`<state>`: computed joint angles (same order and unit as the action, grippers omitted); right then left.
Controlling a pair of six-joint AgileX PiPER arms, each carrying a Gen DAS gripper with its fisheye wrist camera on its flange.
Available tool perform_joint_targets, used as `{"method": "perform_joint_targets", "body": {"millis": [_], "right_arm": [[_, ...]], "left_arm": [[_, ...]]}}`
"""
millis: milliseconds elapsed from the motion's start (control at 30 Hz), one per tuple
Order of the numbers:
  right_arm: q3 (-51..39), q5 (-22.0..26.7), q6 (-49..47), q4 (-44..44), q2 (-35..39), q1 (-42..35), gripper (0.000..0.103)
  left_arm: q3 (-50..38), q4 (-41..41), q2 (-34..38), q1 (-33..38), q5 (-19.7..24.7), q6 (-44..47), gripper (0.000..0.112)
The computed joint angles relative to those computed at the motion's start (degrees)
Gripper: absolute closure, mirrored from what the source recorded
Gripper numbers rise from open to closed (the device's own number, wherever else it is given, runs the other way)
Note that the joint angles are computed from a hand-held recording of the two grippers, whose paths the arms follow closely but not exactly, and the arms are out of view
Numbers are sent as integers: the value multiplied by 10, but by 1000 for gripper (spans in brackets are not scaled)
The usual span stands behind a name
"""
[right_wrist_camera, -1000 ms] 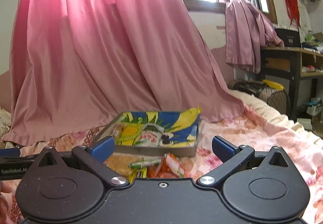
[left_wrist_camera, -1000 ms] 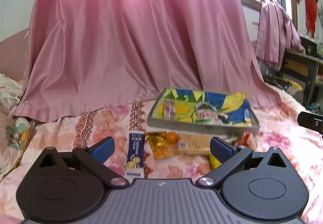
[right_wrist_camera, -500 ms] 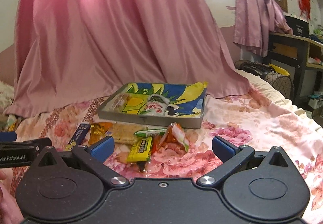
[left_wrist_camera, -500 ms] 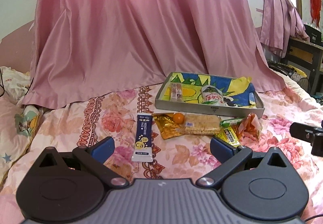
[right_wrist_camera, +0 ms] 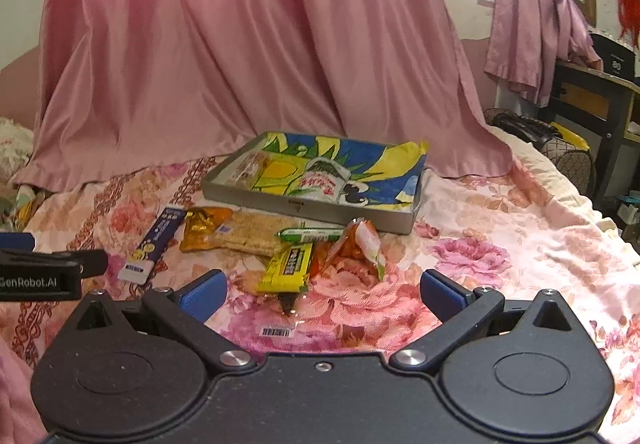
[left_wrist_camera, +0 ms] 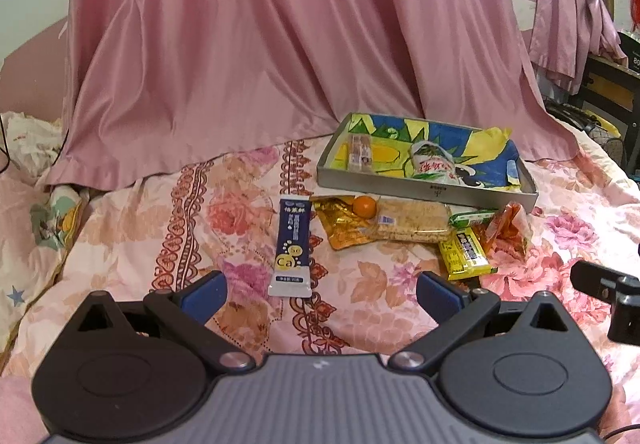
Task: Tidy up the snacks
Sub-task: 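Open both tools and pull back from the tray, then grasp the yellow snack bar with the right tool while the left tool grasps the navy milk stick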
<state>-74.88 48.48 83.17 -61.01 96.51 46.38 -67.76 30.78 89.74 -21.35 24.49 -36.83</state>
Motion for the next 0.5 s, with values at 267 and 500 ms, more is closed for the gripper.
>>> {"method": "perform_joint_targets", "body": {"millis": [267,500], "right_arm": [[-35,-61,-106,104,27,-48,1],[-90,-95,-160,132,89,-76,1]], "left_arm": [[-94,-203,65,46,53,200,10],[-190,-293,137,74,110,294,10]]}}
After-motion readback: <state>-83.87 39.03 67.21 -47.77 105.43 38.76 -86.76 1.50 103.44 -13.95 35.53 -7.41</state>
